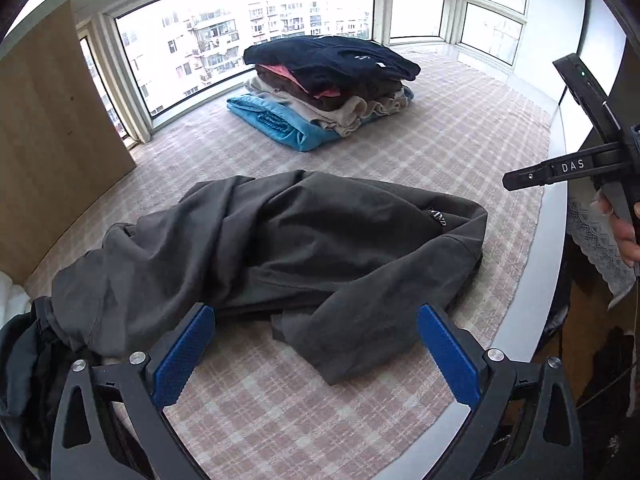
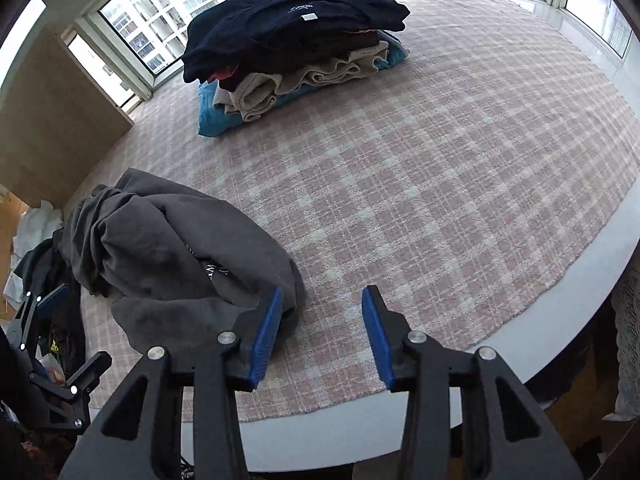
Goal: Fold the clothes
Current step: 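Grasp the grey garment with the left tool at its edge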
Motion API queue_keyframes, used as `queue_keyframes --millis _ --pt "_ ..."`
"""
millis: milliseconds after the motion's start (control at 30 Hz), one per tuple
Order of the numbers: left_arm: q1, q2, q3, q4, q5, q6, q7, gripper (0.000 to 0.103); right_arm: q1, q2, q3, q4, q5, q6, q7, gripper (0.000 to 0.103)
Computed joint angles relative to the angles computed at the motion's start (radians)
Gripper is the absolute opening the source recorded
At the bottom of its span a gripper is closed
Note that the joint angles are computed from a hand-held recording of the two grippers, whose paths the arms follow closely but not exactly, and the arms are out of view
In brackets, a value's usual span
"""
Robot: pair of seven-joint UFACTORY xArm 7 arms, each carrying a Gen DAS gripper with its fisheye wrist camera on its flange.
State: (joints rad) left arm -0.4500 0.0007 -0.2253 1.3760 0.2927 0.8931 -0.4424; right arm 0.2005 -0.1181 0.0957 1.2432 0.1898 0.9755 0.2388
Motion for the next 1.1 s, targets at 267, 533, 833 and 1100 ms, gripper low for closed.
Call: queue_keyframes --millis 267,533,833,1100 --pt "-0.175 0.411 0.036 0.423 0.191 0.269 0.032 0.06 -0.047 0.019 -0.06 -0.084 0.172 -0.065 -0.162 0.042" --pt "0.042 0.065 0.024 0.064 -0.293 -0.027 0.085 0.003 -0.06 0.089 -0.045 -0.037 0.276 -0.085 -0.278 0.042" --pt "0.262 -0.492 0.063 -0.288 -0.083 0.084 -0.173 0.001 0.006 0.184 0.031 0.084 0.303 -0.058 -0.349 0.042" --pt "0.464 -0.796 0.118 -0.544 0.019 0.374 -0.186 0.008 0.093 0.359 0.098 0.322 0.221 0.0 -0.435 0.044"
